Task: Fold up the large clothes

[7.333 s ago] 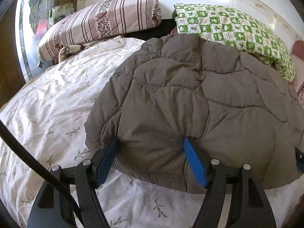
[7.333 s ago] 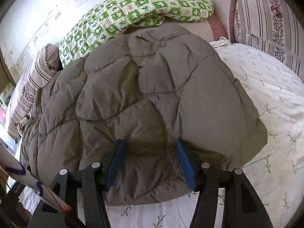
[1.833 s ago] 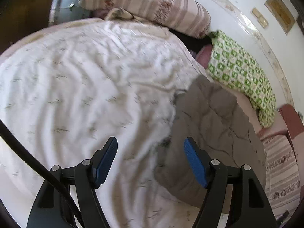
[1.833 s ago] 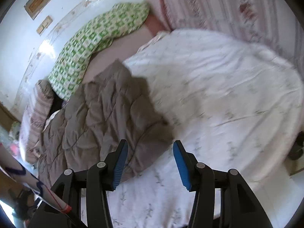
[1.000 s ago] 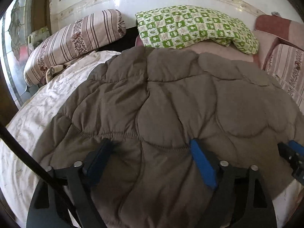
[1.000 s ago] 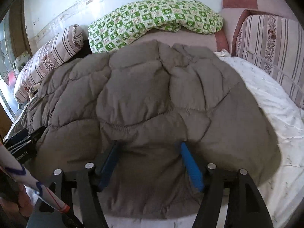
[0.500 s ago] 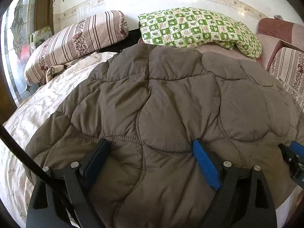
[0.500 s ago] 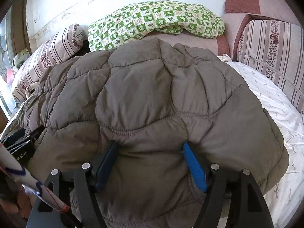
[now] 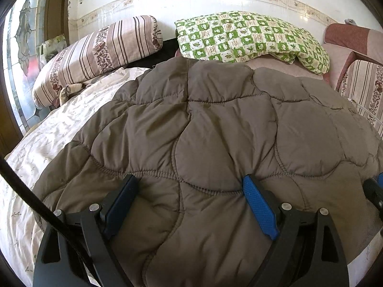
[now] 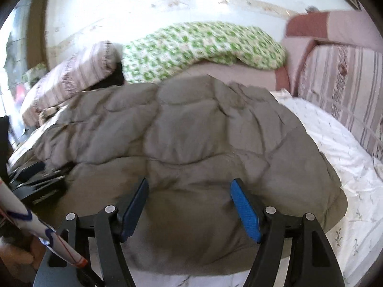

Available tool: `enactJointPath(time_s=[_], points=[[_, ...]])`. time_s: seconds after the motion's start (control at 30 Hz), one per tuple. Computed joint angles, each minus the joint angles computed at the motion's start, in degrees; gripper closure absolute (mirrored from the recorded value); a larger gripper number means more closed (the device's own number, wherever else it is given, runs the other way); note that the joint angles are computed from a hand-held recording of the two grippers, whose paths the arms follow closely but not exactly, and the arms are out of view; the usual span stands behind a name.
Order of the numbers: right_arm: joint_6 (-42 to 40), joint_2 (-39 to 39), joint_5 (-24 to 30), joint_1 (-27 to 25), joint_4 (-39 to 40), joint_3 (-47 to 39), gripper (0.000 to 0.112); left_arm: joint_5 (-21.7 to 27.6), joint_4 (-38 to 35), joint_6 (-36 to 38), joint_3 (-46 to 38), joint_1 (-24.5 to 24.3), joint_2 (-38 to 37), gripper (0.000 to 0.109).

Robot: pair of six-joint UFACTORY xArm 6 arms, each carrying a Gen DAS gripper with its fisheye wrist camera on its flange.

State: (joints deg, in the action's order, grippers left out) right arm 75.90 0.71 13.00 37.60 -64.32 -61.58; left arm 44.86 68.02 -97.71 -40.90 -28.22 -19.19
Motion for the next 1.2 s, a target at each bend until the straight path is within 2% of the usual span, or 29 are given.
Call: enactJointPath(time_s=[0.03,0.1,0.27,0.37,0.43,0.5,0.53,0.63,0.7,0.77,0.87,0.93,1.1,1.2], points=[[0.9,-0.3,-0.2,0.8,-2.2,0.0,0.036,-0.1,0.0,-0.1,0.0,0.0,0.0,0.019],[-1.4,0.2,-0.8,1.7,-1.4,-0.2,0.036,-0.1,0.1,-0.1,0.1,0.0,0.0,0.019],[-16.2,3.9,-0.9,2.0,15.2,-1.5,0.032,0.1,0.3,-0.4,0.0,-0.2,0.3,0.019],[-21.5,3.1,-1.0,2.0,21.5,-0.8,0.032,0.1,0.0,0.2,0.0,-0.3,-0.1,0.019],[-28.4,1.5,-2.0,1.7,30.4,0.1,0.033,-1.0,-3.5,4.7,0.3,0.3,-1.8,0.019],[-29.3,-0.2,-4.4,0.3,33.2,0.7,0.033,-4.0,-8.0,9.5,0.9,2.0,-4.4,0.019],[-30.6,-0.4,-3.8,-0.5,34.8,-0.5,0.033,-4.9,-10.3,12.2,0.7,2.9,-5.5,0.019],[-32.9,1.6,-0.2,-2.8,37.8,-6.1,0.033,-4.5,-14.6,19.2,-2.0,5.3,-6.1,0.019],[-39.4,4.6,2.8,-3.9,45.7,-11.2,0.04,-5.1,-17.0,23.4,-4.5,7.8,-4.9,0.019],[-45.1,8.2,6.1,-4.6,51.8,-16.9,0.054,-4.5,-19.6,27.5,-7.7,9.9,-2.4,0.019],[-53.7,15.8,11.4,-5.5,61.2,-27.4,0.064,-6.4,-25.9,34.2,-12.9,13.8,2.9,0.019],[-55.3,20.7,14.9,-5.7,61.9,-34.0,0.064,-8.0,-31.3,39.9,-16.7,16.0,7.5,0.019],[-56.7,33.3,26.8,-6.2,63.0,-51.2,0.064,-5.1,-35.8,44.9,-26.4,18.5,18.5,0.019],[-57.3,41.8,35.5,-6.6,62.6,-64.5,0.063,-3.4,-40.4,47.4,-31.5,20.0,23.5,0.018]])
